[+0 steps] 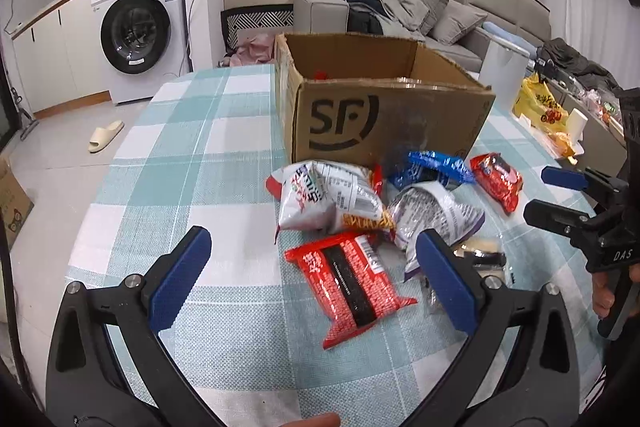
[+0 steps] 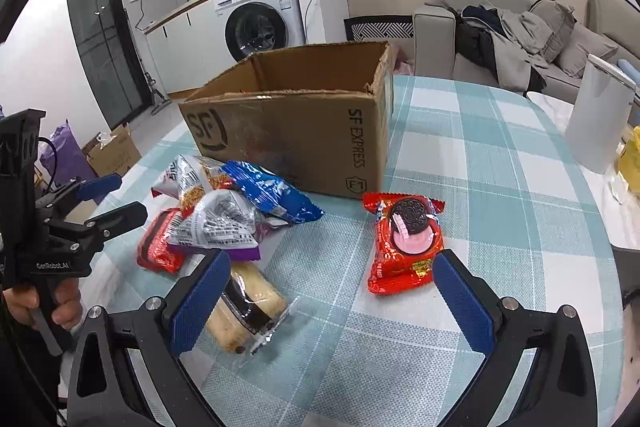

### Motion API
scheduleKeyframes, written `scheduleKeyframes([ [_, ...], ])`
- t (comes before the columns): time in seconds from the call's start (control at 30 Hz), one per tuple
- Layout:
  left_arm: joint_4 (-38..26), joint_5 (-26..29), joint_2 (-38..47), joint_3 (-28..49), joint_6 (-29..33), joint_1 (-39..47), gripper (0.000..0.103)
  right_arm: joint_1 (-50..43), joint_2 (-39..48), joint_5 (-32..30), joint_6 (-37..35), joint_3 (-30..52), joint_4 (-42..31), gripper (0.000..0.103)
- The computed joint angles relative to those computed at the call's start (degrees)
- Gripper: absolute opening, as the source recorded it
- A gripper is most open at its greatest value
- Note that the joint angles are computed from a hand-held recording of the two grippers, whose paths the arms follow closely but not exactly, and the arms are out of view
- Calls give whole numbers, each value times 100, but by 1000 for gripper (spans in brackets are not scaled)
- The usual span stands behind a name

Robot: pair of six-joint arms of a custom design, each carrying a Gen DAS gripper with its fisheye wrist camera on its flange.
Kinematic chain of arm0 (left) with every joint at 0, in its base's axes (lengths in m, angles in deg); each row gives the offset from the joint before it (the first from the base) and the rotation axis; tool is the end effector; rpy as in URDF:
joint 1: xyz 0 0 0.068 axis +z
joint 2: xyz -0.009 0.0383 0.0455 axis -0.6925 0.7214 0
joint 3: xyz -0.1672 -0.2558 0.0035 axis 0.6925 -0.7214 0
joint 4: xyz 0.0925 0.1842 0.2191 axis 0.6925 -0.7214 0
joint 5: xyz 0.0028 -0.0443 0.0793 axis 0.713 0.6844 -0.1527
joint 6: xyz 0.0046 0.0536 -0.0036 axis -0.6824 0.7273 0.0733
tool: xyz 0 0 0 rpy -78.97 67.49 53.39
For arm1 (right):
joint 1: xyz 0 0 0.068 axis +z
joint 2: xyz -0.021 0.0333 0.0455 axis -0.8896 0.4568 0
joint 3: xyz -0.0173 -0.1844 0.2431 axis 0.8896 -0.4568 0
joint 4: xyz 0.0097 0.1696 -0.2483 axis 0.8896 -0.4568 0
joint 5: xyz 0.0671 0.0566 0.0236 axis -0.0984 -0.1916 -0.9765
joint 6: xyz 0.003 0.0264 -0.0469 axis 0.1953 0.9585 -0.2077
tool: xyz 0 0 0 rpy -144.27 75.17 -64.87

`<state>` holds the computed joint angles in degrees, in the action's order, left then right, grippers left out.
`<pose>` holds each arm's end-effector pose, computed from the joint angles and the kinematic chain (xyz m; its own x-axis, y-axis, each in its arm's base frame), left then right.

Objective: Organize snacks
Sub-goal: 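Withdraw both open tools from the box toward the remaining snacks, then close the right tool on the red Oreo cookie packet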

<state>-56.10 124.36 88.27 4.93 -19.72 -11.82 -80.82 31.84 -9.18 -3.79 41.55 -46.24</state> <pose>0.2731 0.1446 0.1571 -0.6434 0.1819 -0.7436 0.3521 0.9328 -0.0764 0.2586 -0.0684 0.1119 -0.6961 -0.0362 -0.7170 -0.1751 0.9771 0.1207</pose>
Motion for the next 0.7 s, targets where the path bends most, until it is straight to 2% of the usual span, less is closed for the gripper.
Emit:
scheduleKeyframes([
  [0.23,112,-203,344,85,-54,-57,102,-145,596,351,191,333,30,103],
  [0.57,196,-421,778,265,-72,-173,102,-353,1397,431,382,974,-92,101],
  [0.63,186,-405,819,286,-58,-171,102,-321,1521,446,414,1107,-155,97],
  [0.7,182,-427,887,329,-46,-184,102,-270,1643,479,432,1228,-198,88],
])
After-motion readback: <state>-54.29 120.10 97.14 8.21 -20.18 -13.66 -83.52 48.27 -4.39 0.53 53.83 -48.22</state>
